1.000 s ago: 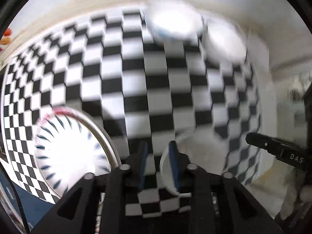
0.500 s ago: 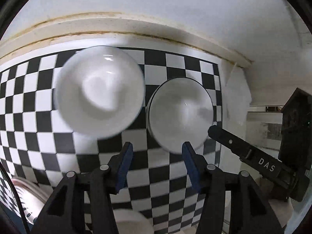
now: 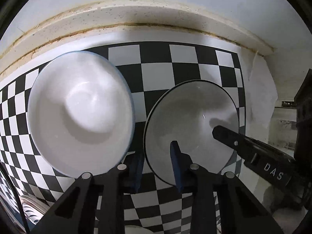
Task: Organize plates and bowls
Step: 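Lower the held bowl into the second white bowl and grip both rims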
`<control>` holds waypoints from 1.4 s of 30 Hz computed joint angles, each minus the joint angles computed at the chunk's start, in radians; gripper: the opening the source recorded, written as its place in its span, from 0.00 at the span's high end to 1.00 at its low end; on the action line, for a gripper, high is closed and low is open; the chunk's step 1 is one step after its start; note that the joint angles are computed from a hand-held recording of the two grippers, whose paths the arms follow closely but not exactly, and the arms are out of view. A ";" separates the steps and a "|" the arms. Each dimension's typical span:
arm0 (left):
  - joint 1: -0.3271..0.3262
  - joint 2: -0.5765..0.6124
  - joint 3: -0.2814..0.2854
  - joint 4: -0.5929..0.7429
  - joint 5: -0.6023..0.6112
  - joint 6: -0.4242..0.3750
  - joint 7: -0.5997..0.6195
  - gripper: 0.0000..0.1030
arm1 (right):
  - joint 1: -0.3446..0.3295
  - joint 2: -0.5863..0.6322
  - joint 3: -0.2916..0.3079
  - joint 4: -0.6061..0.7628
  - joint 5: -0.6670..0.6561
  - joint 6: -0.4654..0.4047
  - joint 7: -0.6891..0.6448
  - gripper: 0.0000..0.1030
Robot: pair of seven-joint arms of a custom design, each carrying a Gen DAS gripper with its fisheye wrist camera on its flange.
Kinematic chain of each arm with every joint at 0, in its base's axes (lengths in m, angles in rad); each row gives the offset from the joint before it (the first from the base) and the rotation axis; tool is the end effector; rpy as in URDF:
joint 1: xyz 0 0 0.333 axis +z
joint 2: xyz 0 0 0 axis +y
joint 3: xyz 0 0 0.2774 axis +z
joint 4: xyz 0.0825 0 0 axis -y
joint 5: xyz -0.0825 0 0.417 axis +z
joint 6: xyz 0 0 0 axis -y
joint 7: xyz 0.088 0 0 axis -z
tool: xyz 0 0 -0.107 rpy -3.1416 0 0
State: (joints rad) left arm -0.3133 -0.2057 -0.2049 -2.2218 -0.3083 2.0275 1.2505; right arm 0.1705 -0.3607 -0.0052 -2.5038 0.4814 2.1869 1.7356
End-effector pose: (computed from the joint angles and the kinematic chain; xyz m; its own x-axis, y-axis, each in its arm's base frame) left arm 0.4485 -0.2769 0.4097 -0.0481 -0.9744 0.2197 -0.9946 0.0670 0.0792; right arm 0.4602 0.0940 0.3657 -0.2631 -0.8852 -0.3836 -0.9643 0.2537 0.0759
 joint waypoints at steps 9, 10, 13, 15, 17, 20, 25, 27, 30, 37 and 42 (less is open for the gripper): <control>-0.015 -0.031 -0.012 -0.027 0.026 0.023 -0.018 0.80 | 0.016 -0.019 0.026 -0.015 -0.046 0.020 0.019 0.89; -0.020 -0.029 -0.016 -0.025 0.032 0.027 -0.023 0.80 | 0.018 -0.024 0.025 -0.019 -0.047 0.020 0.019 0.89; -0.030 -0.062 -0.015 -0.040 0.037 0.028 -0.023 0.80 | 0.022 -0.052 0.024 -0.034 -0.053 0.013 0.020 0.89; -0.040 -0.109 -0.012 -0.068 0.035 0.023 -0.019 0.80 | 0.023 -0.076 0.025 -0.048 -0.059 0.009 0.023 0.89; -0.047 -0.139 -0.004 -0.082 0.037 0.021 -0.009 0.80 | 0.026 -0.102 0.025 -0.061 -0.058 0.004 0.027 0.89; -0.057 -0.182 0.004 -0.089 0.041 0.008 -0.001 0.80 | 0.029 -0.159 0.023 -0.091 -0.054 -0.006 0.032 0.89; -0.068 -0.298 0.032 -0.147 0.037 -0.015 0.028 0.80 | 0.041 -0.296 0.031 -0.153 -0.042 -0.028 0.059 0.89; -0.075 -0.350 0.040 -0.171 0.037 -0.032 0.033 0.80 | 0.049 -0.350 0.038 -0.175 -0.041 -0.041 0.075 0.89; -0.087 -0.428 0.050 -0.210 0.037 -0.056 0.035 0.80 | 0.063 -0.425 0.049 -0.202 -0.047 -0.067 0.100 0.89; -0.120 -0.629 0.083 -0.319 0.024 -0.132 0.041 0.80 | 0.120 -0.641 0.087 -0.284 -0.040 -0.144 0.202 0.89; -0.136 -0.778 0.108 -0.410 0.018 -0.208 0.046 0.80 | 0.183 -0.780 0.127 -0.336 -0.031 -0.203 0.291 0.89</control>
State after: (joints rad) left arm -0.4494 -0.9839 -0.0969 -2.6318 -0.2907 1.8190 1.2968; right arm 0.3533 -1.1404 0.1219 -2.8401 0.4500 1.9843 2.0262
